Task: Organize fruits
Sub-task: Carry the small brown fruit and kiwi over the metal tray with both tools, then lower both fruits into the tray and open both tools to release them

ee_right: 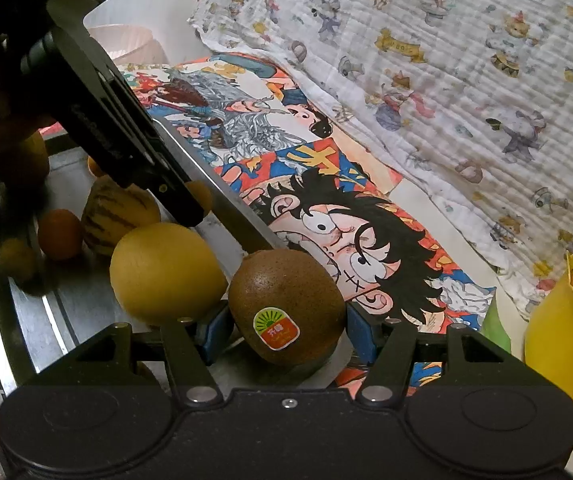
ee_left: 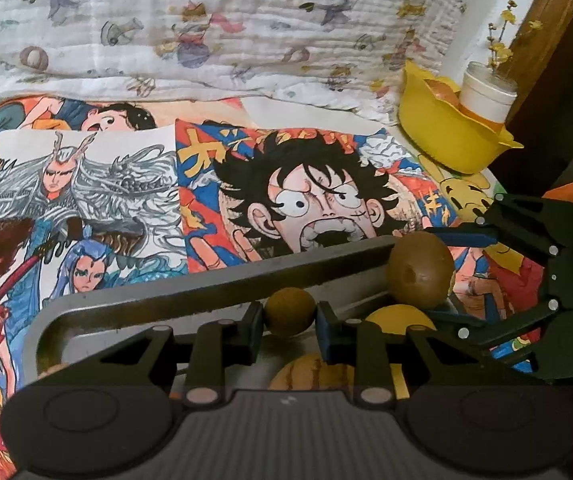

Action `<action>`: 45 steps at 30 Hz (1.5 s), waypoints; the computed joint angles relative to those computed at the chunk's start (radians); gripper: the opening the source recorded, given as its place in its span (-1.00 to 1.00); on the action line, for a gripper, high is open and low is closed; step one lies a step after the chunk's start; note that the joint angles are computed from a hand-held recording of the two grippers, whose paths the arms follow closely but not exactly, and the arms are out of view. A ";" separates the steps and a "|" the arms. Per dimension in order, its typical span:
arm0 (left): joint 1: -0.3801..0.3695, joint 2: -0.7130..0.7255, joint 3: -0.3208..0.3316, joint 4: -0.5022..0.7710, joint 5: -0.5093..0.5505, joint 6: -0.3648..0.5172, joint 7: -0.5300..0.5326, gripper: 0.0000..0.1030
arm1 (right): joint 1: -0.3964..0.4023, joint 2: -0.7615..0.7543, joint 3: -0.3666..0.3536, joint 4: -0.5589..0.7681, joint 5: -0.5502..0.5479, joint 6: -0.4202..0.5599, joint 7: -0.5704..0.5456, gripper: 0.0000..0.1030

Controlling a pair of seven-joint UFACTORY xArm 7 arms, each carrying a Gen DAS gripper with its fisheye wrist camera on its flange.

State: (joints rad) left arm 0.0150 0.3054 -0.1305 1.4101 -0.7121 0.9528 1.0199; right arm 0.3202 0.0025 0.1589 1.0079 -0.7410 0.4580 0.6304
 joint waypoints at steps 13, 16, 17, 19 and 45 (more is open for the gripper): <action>-0.004 0.006 -0.004 -0.011 0.003 -0.026 -0.023 -0.41 | 0.005 0.016 -0.008 0.009 -0.002 -0.001 0.012 0.22; -0.004 0.008 -0.005 -0.008 0.000 -0.028 -0.026 -0.41 | 0.005 0.018 -0.009 0.011 -0.001 -0.002 0.011 0.22; -0.004 0.009 -0.006 -0.008 0.000 -0.029 -0.026 -0.41 | 0.005 0.019 -0.010 0.011 -0.002 -0.003 0.013 0.22; -0.004 0.010 -0.006 -0.007 0.000 -0.029 -0.026 -0.41 | 0.006 0.020 -0.010 0.012 -0.001 -0.003 0.011 0.22; 0.003 0.019 -0.007 0.002 -0.011 -0.026 -0.065 -0.36 | 0.021 0.043 -0.023 0.028 -0.098 -0.003 0.080 0.23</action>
State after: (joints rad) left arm 0.0175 0.3240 -0.1378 1.4117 -0.7229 0.9266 0.9545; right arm 0.3408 0.0457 0.1357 1.0356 -0.8388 0.4553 0.7103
